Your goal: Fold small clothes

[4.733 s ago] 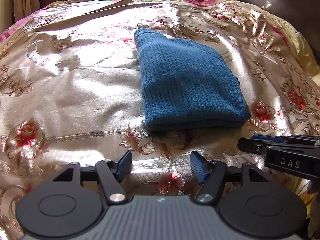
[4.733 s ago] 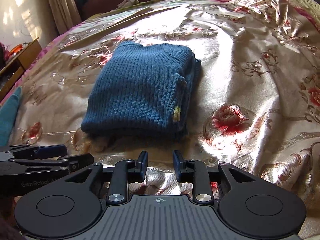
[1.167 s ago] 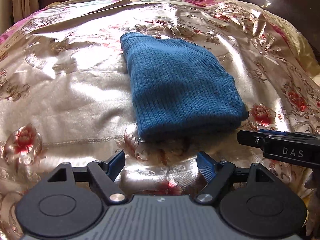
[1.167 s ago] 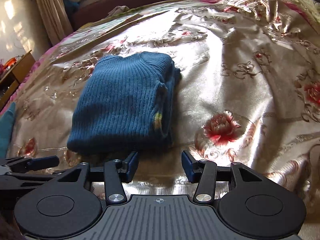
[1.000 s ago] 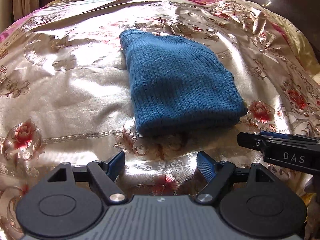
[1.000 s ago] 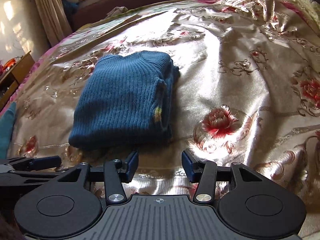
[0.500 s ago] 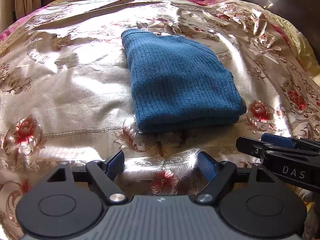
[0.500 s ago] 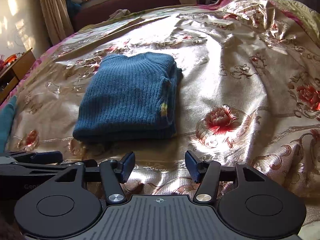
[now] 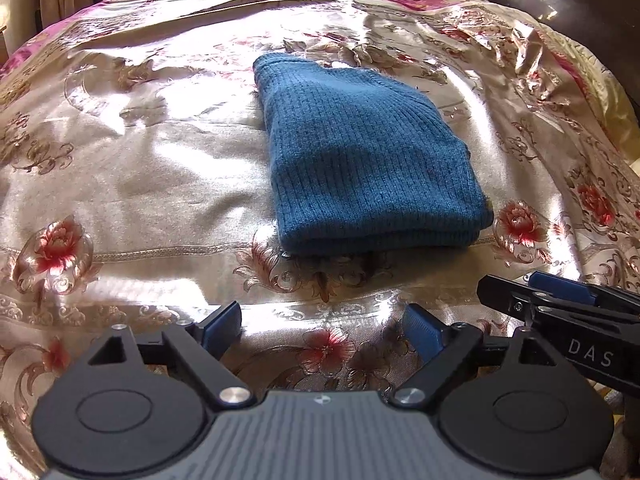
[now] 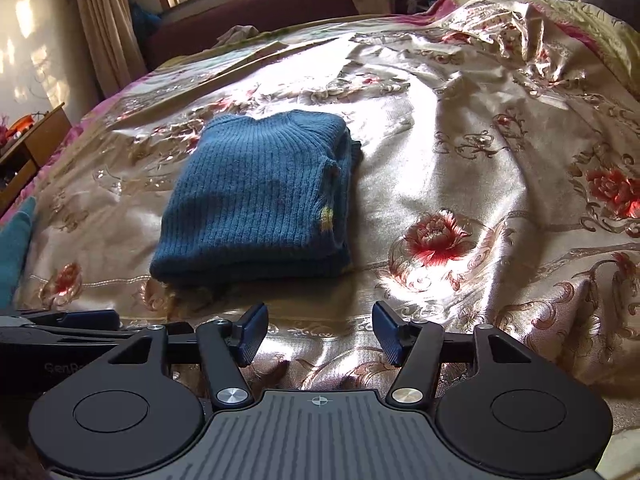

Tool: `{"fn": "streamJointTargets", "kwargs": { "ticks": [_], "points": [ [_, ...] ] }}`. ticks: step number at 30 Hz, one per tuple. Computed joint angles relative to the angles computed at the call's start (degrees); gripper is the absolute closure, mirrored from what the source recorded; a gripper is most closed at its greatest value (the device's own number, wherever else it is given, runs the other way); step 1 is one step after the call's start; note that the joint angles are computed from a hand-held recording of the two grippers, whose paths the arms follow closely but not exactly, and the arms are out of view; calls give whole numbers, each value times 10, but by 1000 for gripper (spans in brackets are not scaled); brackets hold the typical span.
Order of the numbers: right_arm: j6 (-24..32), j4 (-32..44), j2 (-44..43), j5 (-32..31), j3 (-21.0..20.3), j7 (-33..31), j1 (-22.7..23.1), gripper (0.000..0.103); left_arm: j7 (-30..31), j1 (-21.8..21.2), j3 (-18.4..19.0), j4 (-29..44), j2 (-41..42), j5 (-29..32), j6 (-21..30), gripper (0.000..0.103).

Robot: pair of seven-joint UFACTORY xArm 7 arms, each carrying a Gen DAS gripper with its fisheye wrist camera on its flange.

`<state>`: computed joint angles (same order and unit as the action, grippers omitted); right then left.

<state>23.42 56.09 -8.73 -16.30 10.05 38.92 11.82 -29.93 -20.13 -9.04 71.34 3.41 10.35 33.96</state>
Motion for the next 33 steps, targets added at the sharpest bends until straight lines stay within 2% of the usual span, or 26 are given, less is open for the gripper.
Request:
{"fn": "streamJointTargets", "kwargs": {
  "ticks": [8,22,33],
  "points": [
    [9,-3,-4,-1,1,1,1,42,-40,-7,1,9,1,50,31,6],
    [23,-9,-11,-24,9,30,-1,34,-51,-4,-1,-1,-8,44,32,5],
    [17,-16,-13,-54,15,49,-3,31,-72,-8,-2,9,-4,74,61,5]
  ]
}}
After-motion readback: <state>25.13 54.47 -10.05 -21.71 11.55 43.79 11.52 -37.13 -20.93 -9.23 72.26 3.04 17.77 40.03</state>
